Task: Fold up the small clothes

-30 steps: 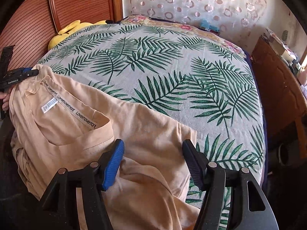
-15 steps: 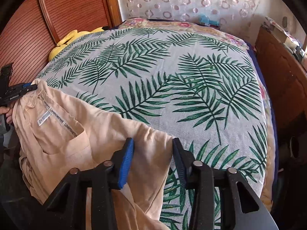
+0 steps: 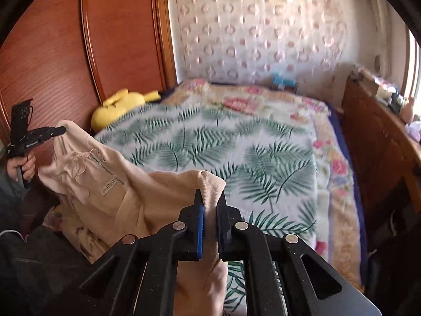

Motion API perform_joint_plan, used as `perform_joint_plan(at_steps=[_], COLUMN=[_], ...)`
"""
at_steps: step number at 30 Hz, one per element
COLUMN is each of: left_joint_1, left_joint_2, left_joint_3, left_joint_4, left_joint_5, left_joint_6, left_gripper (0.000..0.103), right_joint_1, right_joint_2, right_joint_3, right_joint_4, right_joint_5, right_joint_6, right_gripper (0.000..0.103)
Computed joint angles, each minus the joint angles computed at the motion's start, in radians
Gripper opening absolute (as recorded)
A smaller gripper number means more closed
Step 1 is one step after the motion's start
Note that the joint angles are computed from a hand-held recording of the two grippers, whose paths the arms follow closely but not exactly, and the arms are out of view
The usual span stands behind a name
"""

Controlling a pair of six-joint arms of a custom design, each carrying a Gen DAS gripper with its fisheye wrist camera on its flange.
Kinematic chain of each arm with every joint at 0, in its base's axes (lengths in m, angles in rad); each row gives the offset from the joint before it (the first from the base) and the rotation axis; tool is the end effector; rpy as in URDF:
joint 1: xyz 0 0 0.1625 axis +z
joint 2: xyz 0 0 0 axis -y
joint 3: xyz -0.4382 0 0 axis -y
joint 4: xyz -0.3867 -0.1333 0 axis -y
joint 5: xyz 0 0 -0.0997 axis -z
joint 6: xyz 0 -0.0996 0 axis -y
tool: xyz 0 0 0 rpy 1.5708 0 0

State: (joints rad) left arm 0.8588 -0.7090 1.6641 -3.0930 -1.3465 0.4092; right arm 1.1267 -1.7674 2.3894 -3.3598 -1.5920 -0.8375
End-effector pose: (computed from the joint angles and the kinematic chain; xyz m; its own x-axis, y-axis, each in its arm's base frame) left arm -0.3346 -0.6256 0.1038 -0.5295 0.7555 -0.3858 0.8303 0.3684 -0.4182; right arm -0.0360 -0.3809 0.4195 -0.7241 0.0357 0.6888 -0.5515 0.5697 -0.6093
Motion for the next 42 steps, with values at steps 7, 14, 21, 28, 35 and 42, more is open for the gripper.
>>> perform_joint_plan(at_steps=[7, 14, 21, 28, 35, 42], left_joint_1=[-0.066, -0.111, -0.152, -0.161, -0.145, -0.076], left_joint_2=[-0.104, -0.184, -0.206, -0.169, -0.042, 0.159], left_joint_3=[0.036, 0.025, -0.069, -0.213, -0.372, -0.534], left_joint_4=[-0.049, -0.061, -0.063, -0.049, -0.031, 0.039], left_joint_5=[-0.048, -0.091, -0.084, -0.058, -0.014, 0.071], left_joint_6=[0.045, 0.062, 0.094, 0.122, 0.108, 0.112], left_gripper=[0.008, 0.008, 0.008, 0.008, 0.008, 0.008], right_joint_1=[0.132, 0.406, 0.751, 0.928, 0.783, 0.564], right_joint_2=[-0.180, -0.315, -0.224, -0.085, 0.028, 0.062], right_joint_3=[0.030, 0.005, -0.069, -0.139, -0.183, -0.223], right_joint_4=[0.035, 0.070, -0.083, -0.306, -0.357, -0.202], right_joint_5=[-0.062, -0.235, -0.520, -0.685, -0.601, -0.455], right_joint_6=[-0.043, -0.071, -0.204, -0.400, -0.370, -0.237], right_gripper=[0.007, 0.007, 0.007, 0.007, 0.007, 0.007])
